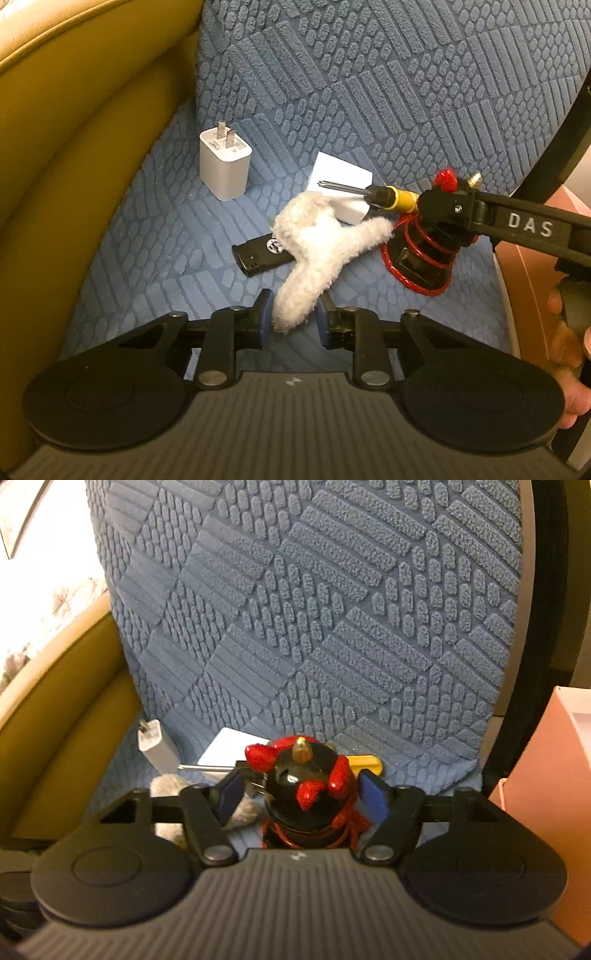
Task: Organize rigid objects
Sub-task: 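Lift the plush with the left tool while the right lifts the red figurine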
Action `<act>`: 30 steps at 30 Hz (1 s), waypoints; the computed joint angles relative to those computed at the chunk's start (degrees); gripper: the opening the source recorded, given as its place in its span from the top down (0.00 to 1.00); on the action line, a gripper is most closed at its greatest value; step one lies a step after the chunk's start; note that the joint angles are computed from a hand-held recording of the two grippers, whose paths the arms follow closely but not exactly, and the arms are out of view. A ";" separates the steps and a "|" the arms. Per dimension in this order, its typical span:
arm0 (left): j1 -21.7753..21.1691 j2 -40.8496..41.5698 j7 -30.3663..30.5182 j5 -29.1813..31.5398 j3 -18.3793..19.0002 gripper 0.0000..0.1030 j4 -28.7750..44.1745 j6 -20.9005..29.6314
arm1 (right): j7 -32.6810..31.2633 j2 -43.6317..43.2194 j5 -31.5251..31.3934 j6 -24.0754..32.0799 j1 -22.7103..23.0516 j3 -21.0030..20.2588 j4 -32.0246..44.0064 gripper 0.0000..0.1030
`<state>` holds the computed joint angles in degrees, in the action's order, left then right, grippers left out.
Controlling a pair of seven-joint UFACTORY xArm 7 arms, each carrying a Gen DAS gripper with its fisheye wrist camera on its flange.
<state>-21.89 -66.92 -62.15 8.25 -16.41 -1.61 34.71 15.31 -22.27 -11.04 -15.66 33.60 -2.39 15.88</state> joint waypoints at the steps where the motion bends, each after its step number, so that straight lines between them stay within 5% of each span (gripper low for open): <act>1: 0.00 -0.07 -0.25 0.05 -0.26 0.75 -0.02 0.05 | 0.06 0.12 0.34 -0.04 -0.65 0.59 0.09 0.42; 3: -0.17 -0.33 -0.79 -0.10 -0.30 0.77 -0.34 0.08 | 0.51 -0.04 -1.44 0.12 2.83 -4.23 0.05 0.43; 6: -1.27 -2.46 -0.61 -0.60 0.66 0.80 -1.15 0.59 | 0.42 -1.48 -2.18 0.42 3.76 -5.86 -0.81 0.47; 14: -5.20 -9.61 -0.73 -2.25 1.56 0.86 -3.12 3.52 | -1.88 -9.26 2.48 5.07 -2.25 2.57 -4.51 0.47; 22: -12.53 -23.16 -3.54 -4.28 0.84 0.87 -5.14 14.03 | -0.81 -22.73 6.55 14.50 -5.98 10.29 -10.74 0.47; 30: -22.17 -28.53 -9.25 -5.46 -3.41 0.87 -4.27 21.01 | 2.25 -41.38 8.16 27.53 -1.99 12.46 -17.49 0.47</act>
<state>-44.06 -95.45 -71.40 2.78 -19.83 -5.88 55.72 17.56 -63.65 -2.88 11.87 31.61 10.07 -1.61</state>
